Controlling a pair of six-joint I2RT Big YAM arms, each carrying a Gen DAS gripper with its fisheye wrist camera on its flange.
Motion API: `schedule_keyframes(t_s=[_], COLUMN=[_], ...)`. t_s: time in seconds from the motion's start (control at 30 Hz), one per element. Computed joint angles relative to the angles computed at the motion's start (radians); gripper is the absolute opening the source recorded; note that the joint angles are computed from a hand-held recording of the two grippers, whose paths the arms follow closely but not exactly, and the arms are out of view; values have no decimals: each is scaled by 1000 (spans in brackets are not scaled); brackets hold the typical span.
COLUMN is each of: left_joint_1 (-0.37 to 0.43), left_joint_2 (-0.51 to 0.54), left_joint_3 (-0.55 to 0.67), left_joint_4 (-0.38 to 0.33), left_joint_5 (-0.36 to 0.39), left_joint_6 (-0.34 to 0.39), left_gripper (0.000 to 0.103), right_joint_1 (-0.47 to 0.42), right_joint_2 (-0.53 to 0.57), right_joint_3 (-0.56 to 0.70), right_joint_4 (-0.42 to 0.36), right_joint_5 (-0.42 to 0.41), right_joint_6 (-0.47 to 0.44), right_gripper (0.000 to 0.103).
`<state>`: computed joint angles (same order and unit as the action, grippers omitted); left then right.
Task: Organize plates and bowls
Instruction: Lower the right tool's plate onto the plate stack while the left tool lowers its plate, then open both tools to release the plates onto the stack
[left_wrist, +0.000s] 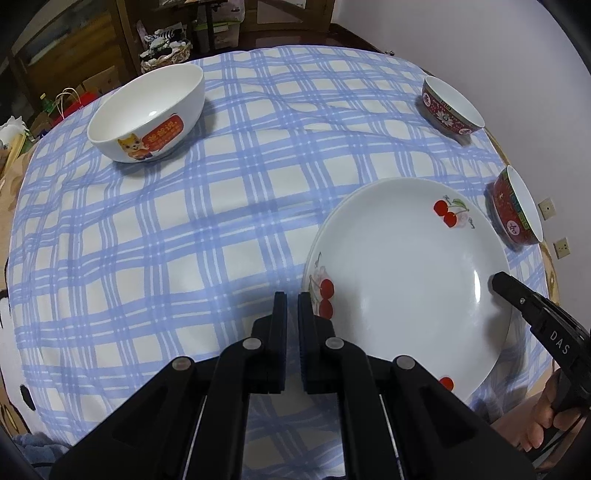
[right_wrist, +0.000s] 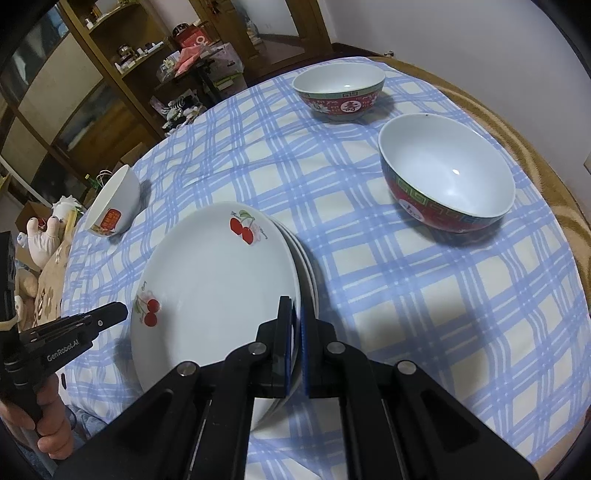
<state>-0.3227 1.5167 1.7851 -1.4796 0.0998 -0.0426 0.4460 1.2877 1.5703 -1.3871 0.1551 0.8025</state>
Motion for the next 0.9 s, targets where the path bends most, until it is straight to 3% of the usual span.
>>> schedule_keyframes(t_s=[0.47,0.8,0.9], left_joint_1=[14,15,15], left_joint_2=[-3,1,3], left_joint_3=[2,0,3], left_joint_4=[-5,-13,-15], left_joint_5=[-6,-31,-30], left_joint_6=[-16,-14,-12], left_gripper=[7,11,11], right_joint_1=[1,15,21], right_joint_2=[1,15,8], right_joint_3=[1,21,26], right_joint_4=[-2,-28,-40], right_joint_5=[4,36,84], right_joint_6=[-2,-17,4], right_gripper=[6,7,9])
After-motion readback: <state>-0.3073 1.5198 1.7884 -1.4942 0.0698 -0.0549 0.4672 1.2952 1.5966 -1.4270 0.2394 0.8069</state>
